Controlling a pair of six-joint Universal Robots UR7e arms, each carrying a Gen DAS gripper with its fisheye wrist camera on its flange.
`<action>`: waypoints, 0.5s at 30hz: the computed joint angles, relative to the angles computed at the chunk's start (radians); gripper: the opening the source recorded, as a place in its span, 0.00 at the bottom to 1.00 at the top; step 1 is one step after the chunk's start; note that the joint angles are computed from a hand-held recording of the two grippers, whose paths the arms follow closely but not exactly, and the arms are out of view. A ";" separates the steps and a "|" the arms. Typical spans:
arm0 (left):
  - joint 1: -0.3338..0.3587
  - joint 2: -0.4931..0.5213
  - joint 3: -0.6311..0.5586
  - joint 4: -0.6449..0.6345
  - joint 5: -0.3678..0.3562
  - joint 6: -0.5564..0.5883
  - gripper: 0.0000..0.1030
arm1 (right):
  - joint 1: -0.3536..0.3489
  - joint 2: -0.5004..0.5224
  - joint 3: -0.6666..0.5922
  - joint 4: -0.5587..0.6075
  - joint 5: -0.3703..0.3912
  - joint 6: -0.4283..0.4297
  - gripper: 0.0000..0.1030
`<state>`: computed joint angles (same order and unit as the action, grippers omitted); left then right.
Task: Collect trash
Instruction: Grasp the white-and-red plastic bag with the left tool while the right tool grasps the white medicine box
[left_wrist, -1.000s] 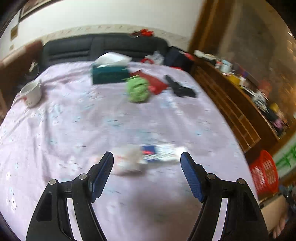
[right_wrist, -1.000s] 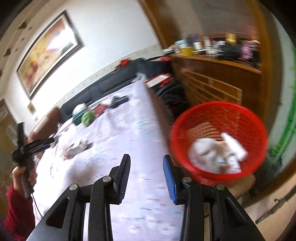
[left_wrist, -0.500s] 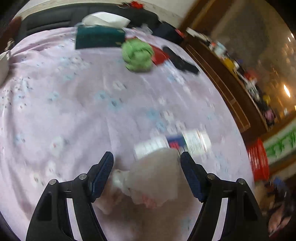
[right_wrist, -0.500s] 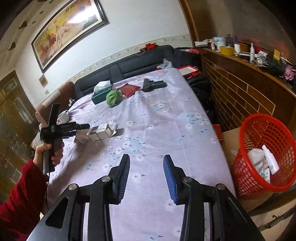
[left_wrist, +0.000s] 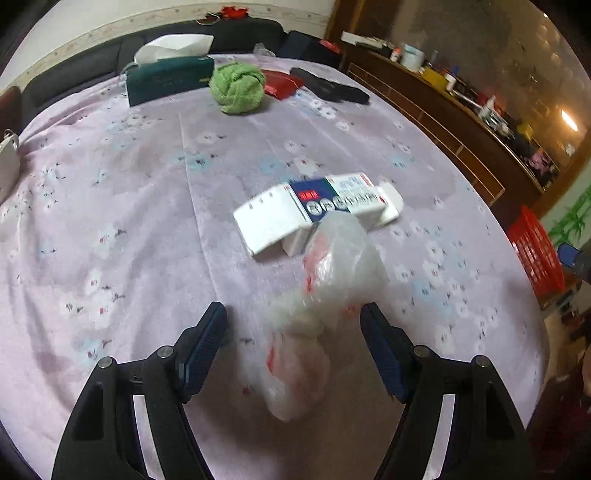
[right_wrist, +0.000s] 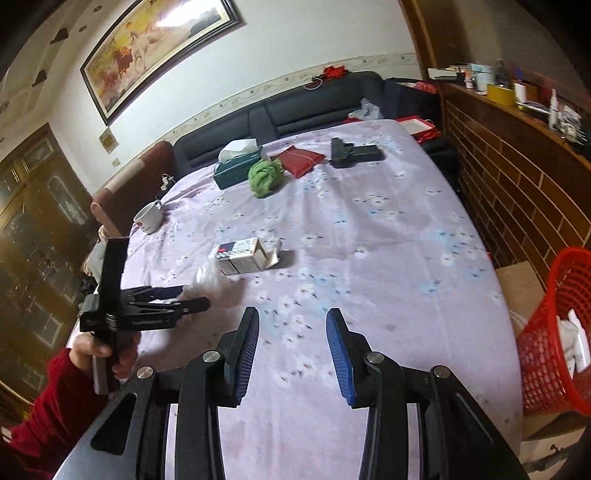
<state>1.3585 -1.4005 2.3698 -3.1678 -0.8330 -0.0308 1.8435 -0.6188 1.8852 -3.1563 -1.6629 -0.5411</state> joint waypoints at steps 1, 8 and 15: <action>-0.005 0.011 0.002 -0.027 0.006 0.003 0.70 | 0.005 0.009 -0.013 0.009 0.000 0.005 0.40; -0.041 0.060 0.021 -0.107 0.094 -0.083 0.36 | 0.050 0.136 -0.206 0.160 -0.001 0.044 0.40; -0.133 -0.065 0.211 -0.107 0.219 -0.303 0.36 | 0.093 0.323 -0.448 0.262 0.005 0.027 0.44</action>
<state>1.2257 -1.4651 2.5809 -3.2745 -0.6144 -0.3338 1.9360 -0.2955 1.4371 -2.8946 -1.6578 -0.5139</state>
